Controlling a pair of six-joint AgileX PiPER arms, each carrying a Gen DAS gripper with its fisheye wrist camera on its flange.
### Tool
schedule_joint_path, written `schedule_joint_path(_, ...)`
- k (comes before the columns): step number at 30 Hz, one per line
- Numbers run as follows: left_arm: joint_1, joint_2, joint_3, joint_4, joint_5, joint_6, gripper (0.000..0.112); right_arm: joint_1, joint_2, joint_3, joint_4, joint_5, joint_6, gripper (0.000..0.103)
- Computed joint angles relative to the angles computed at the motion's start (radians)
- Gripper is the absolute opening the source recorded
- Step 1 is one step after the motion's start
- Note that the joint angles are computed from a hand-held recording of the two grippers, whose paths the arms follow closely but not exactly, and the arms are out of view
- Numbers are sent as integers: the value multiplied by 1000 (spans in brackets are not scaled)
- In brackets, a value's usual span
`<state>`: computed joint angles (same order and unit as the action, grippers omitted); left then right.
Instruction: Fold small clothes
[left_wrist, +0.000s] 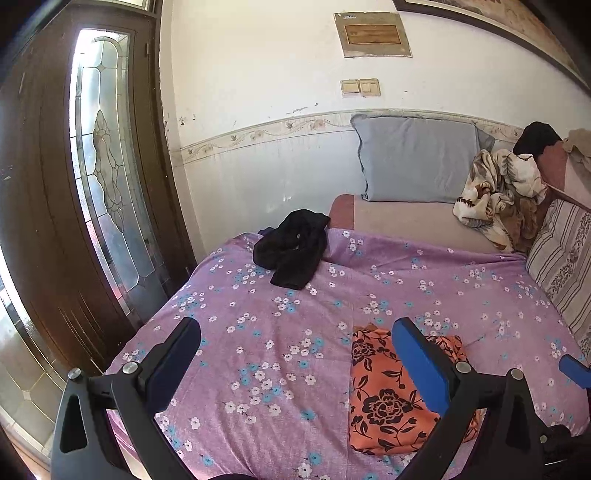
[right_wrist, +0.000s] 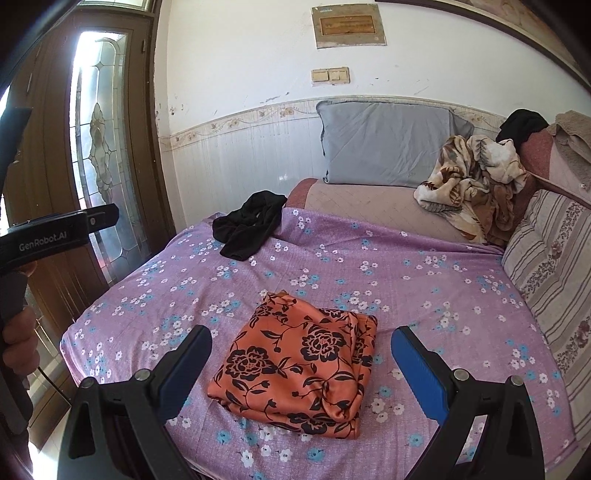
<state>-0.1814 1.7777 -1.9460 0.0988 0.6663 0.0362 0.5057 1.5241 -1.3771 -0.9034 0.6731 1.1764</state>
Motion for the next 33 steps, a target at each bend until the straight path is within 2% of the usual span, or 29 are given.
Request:
schedule_joint_path(10,25,-5,21,-70,-4,49,103,39,36,-54,-12,72,-9,99)
schedule_joint_path(21,62,-67,82,-179,-22,134,103,112,25,-139,-92,258,48,99)
schedule_joint_path(30,85,-131,139,-272,-35,208,103,165,0,-171,-150,320,56,99)
schedule_joint_path(33,93,-129,125,-307,-13,228,103,177,2,-186,-167,338,52,99)
